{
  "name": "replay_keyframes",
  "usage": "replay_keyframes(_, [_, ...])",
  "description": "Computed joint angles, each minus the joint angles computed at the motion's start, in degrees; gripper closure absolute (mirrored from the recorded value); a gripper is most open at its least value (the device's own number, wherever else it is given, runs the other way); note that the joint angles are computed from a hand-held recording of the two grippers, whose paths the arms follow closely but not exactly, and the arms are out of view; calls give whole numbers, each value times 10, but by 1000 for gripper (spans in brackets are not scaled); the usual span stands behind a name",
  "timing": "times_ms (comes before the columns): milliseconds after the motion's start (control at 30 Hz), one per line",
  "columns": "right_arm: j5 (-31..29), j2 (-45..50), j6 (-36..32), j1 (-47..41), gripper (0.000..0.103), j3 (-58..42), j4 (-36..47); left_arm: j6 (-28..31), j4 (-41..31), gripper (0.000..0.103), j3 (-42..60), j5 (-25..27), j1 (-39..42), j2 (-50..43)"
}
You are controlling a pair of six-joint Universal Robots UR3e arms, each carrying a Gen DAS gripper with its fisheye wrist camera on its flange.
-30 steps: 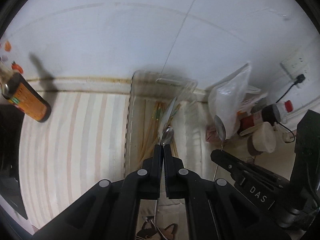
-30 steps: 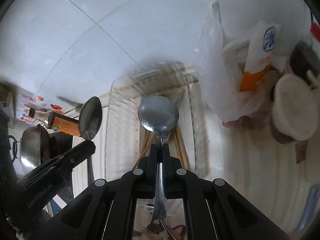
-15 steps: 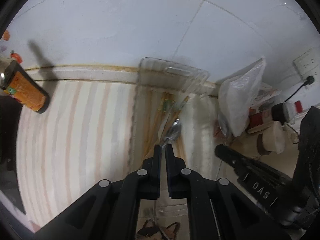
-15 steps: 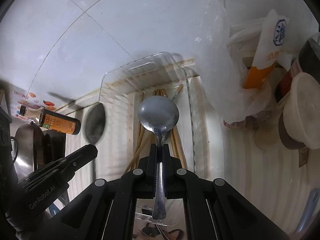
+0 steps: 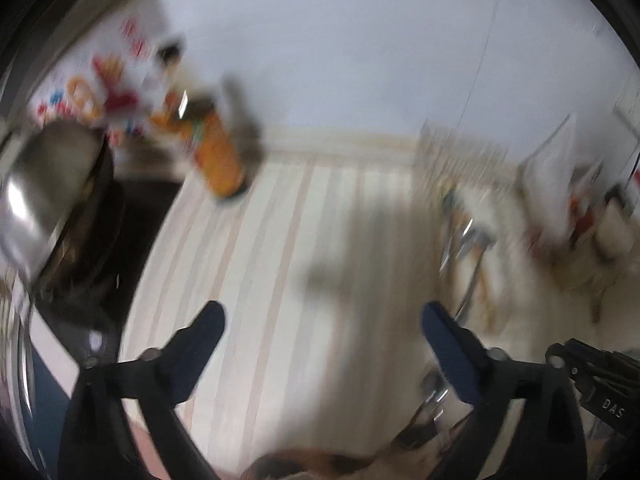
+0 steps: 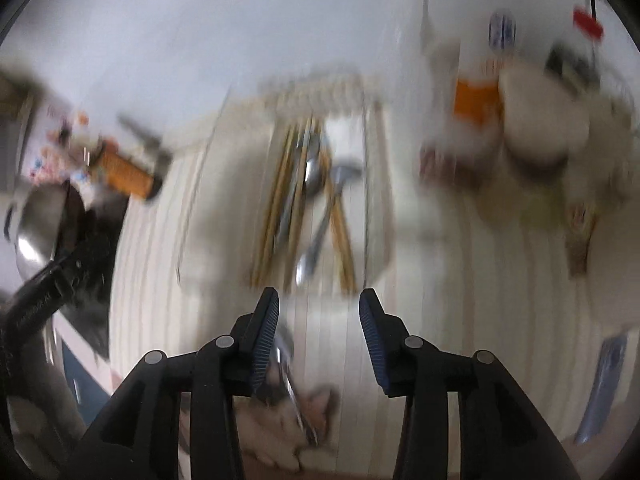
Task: Organize utensils
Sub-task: 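Grasp another steel spoon from the mat with the right tool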
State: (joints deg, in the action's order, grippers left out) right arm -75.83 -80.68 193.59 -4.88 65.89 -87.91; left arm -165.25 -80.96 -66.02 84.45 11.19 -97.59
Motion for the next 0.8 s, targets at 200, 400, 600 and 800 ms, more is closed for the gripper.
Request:
replay_keyframes(200, [9,0,38,73,59,153,-87,42,89,0,-287,65,40,99])
replay_keyframes(400, [-54,97,41,153,60,90,-90,49,129,0,-386,81,55,109])
replay_keyframes(600, [-135,100,54,185,97,80,-73,66,142,0,-419,27,102,127])
replay_keyframes(800, [-116,-18,60,102,97,219,-77,100,194,0,-453,-8,129,136])
